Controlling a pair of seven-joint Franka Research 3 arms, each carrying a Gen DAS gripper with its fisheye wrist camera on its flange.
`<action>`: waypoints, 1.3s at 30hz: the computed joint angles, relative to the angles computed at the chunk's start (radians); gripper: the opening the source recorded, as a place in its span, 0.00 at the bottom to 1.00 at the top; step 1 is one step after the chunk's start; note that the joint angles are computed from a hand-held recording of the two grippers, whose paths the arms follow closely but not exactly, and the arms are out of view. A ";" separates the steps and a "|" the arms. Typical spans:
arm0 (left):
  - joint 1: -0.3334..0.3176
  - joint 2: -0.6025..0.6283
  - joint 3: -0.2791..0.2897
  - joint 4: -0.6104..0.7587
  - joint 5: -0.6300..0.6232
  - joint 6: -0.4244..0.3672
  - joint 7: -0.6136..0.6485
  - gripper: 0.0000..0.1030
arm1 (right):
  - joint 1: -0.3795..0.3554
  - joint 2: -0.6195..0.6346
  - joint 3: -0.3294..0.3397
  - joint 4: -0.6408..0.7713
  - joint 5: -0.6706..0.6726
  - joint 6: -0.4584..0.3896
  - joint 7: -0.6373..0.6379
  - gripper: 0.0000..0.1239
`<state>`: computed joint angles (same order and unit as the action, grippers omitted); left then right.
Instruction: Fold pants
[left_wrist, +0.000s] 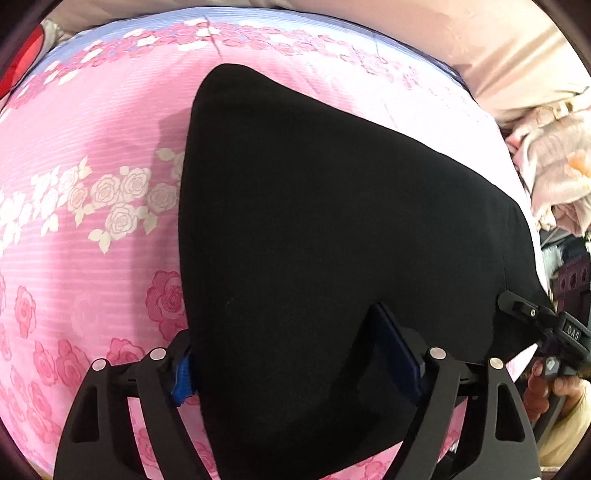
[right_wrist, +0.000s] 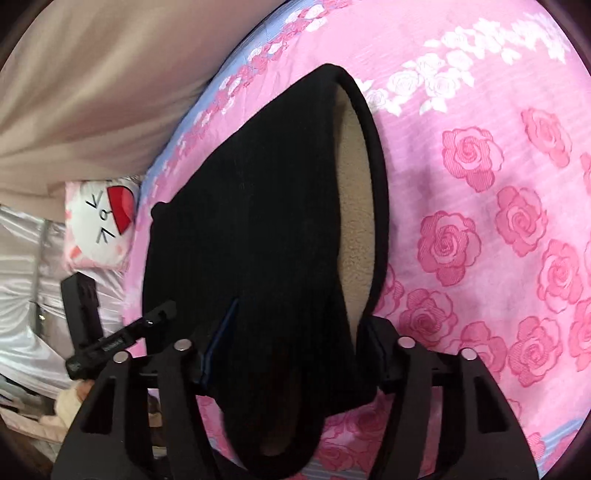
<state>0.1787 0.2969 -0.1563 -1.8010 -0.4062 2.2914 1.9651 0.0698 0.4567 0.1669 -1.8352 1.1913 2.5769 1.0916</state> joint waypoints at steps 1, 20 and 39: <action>0.000 -0.001 0.000 -0.002 -0.002 0.004 -0.003 0.80 | 0.002 0.002 -0.002 0.004 -0.012 -0.003 -0.004 0.49; 0.077 -0.025 0.022 0.060 -0.149 -0.197 0.077 0.35 | -0.020 -0.037 -0.001 -0.006 0.021 -0.077 0.021 0.29; 0.028 -0.124 0.060 -0.079 -0.093 -0.188 0.057 0.38 | -0.004 -0.088 -0.047 -0.086 -0.022 -0.154 0.031 0.28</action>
